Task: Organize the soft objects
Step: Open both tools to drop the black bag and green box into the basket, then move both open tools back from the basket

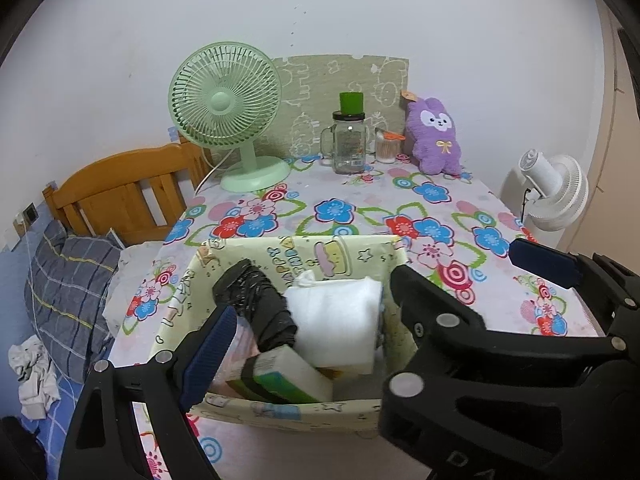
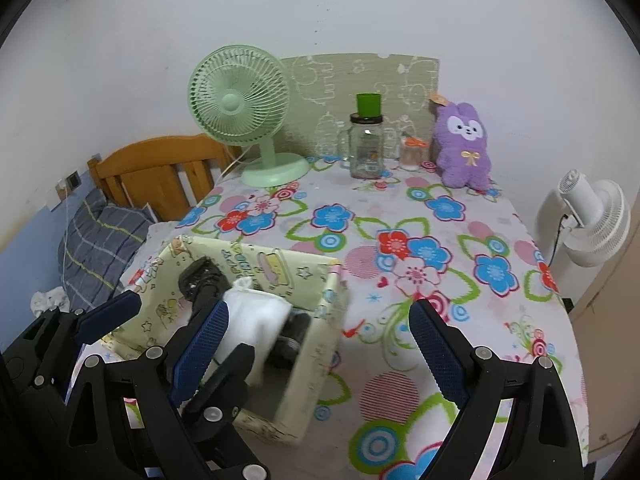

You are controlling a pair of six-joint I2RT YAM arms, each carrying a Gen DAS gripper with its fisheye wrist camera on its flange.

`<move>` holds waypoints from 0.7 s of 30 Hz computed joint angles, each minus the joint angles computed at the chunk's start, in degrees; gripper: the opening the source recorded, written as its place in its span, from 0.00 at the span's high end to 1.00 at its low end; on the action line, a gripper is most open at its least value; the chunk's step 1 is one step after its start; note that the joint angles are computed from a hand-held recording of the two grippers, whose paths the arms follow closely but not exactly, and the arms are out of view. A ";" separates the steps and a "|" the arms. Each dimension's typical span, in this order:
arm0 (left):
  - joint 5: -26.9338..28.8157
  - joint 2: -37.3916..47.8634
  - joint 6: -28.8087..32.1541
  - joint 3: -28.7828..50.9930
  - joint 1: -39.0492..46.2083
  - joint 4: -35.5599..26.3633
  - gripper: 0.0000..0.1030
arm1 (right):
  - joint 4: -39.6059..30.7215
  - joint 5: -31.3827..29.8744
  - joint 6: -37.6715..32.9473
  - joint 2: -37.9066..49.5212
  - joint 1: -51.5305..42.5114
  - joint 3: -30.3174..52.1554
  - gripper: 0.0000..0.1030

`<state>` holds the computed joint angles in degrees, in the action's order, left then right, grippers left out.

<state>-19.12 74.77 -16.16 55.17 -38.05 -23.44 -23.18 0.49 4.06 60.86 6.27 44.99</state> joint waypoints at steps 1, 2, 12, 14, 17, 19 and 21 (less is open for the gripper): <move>-0.42 -0.02 -0.42 0.28 -0.57 -0.26 0.12 | -0.39 -0.47 -0.31 -0.69 -0.95 -0.12 0.09; -0.66 -0.05 -0.66 0.49 -0.94 -0.44 0.12 | -0.71 -0.71 -0.43 -1.15 -1.52 -0.15 0.09; -4.94 -0.33 -3.57 2.74 -6.14 -2.49 0.12 | -4.50 -4.65 -3.20 -7.31 -9.20 -0.52 0.09; -6.05 -0.46 -4.21 3.30 -7.39 -3.07 0.12 | -5.45 -5.84 -3.94 -8.68 -11.13 -0.44 0.09; -8.14 -0.81 -5.01 3.94 -9.55 -3.78 0.12 | -7.03 -7.42 -5.11 -11.05 -13.87 -0.40 0.09; -9.56 -1.23 -5.47 4.29 -10.97 -4.33 0.12 | -7.97 -8.57 -5.89 -12.69 -15.76 -0.48 0.09; -10.59 -1.58 -5.93 4.48 -12.10 -4.71 0.12 | -9.34 -9.89 -6.69 -14.50 -17.95 -0.38 0.09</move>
